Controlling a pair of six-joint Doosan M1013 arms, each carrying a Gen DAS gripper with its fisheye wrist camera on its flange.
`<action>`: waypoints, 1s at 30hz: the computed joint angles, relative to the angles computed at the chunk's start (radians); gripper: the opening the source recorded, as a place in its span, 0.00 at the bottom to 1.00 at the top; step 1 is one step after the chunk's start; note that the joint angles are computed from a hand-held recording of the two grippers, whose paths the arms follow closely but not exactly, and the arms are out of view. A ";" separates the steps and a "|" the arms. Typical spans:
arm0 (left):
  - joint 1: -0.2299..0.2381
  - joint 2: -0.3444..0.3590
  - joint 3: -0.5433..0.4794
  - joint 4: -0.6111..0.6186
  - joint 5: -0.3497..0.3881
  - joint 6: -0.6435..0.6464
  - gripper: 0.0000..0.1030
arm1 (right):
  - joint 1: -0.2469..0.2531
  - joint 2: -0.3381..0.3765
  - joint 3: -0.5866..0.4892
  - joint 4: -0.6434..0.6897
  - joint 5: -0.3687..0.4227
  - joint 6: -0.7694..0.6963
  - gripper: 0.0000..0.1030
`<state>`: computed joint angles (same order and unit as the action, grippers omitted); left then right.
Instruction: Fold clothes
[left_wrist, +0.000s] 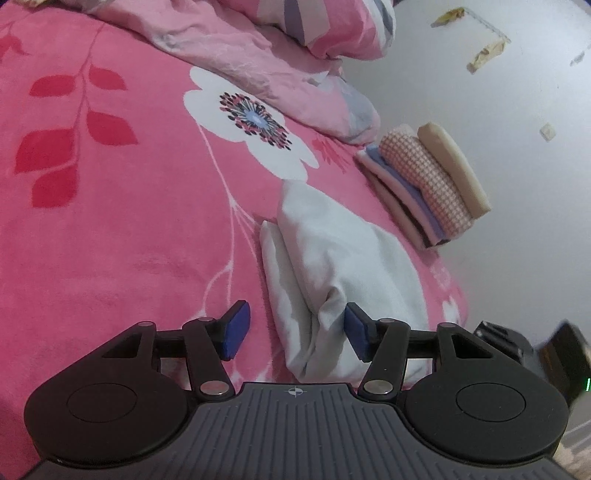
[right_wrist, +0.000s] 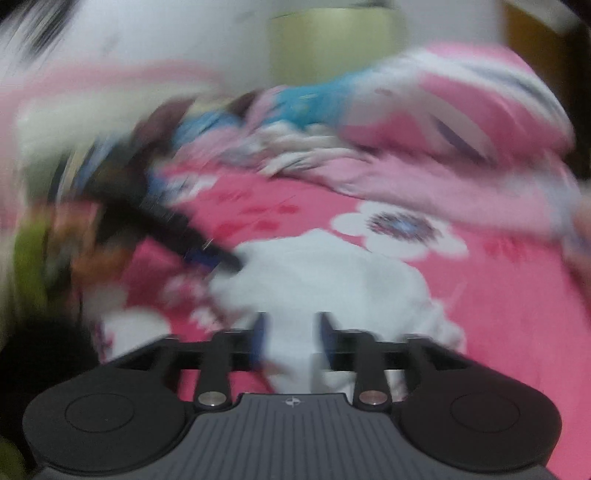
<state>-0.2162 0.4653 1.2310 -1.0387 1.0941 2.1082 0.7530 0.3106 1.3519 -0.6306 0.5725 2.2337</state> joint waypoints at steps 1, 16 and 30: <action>0.003 -0.003 0.003 -0.007 -0.002 -0.005 0.55 | 0.013 0.014 -0.016 -0.023 0.036 -0.075 0.43; -0.030 0.000 -0.030 0.125 0.059 0.038 0.56 | 0.060 0.095 -0.085 -0.183 0.260 -0.571 0.38; -0.031 0.009 -0.045 0.127 0.070 0.046 0.57 | 0.090 0.103 -0.082 -0.270 0.325 -0.778 0.23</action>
